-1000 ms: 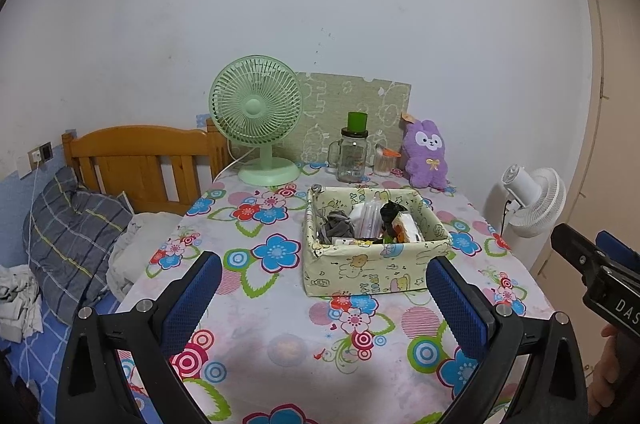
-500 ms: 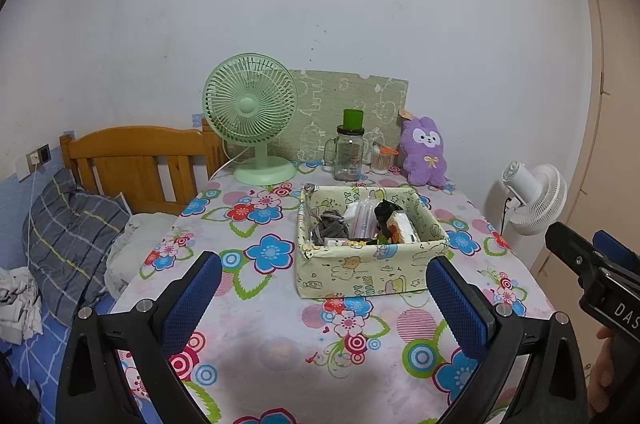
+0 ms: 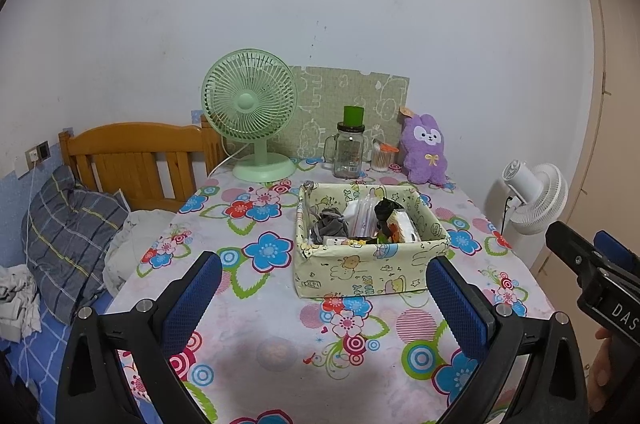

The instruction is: Organize soft objects

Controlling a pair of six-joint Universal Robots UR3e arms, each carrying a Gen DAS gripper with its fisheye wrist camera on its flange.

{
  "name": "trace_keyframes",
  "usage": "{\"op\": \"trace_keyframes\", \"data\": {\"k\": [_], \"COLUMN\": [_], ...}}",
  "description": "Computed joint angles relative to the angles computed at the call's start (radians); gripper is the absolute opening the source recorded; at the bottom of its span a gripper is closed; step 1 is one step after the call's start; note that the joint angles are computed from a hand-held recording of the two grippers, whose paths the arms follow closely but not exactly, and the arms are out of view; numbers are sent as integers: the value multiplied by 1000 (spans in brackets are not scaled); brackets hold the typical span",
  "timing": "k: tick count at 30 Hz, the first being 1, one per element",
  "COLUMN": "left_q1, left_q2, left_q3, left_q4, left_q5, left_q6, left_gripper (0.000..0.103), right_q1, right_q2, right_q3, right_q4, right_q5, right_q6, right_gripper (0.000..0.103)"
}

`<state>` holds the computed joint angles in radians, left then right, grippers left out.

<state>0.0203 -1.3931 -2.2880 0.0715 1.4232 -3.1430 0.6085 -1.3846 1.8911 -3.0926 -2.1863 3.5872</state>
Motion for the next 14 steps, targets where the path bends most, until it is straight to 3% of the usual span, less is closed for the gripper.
{"op": "trace_keyframes", "data": {"k": [14], "left_q1": [-13], "left_q2": [-20], "left_q3": [10], "left_q4": [5], "left_q5": [15], "left_q6": [-4], "left_gripper": [103], "right_q1": [-16], "right_q2": [3], "right_q3": [5], "right_q4": [2], "right_q5": [17], "right_q6": [5], "right_gripper": [103]}}
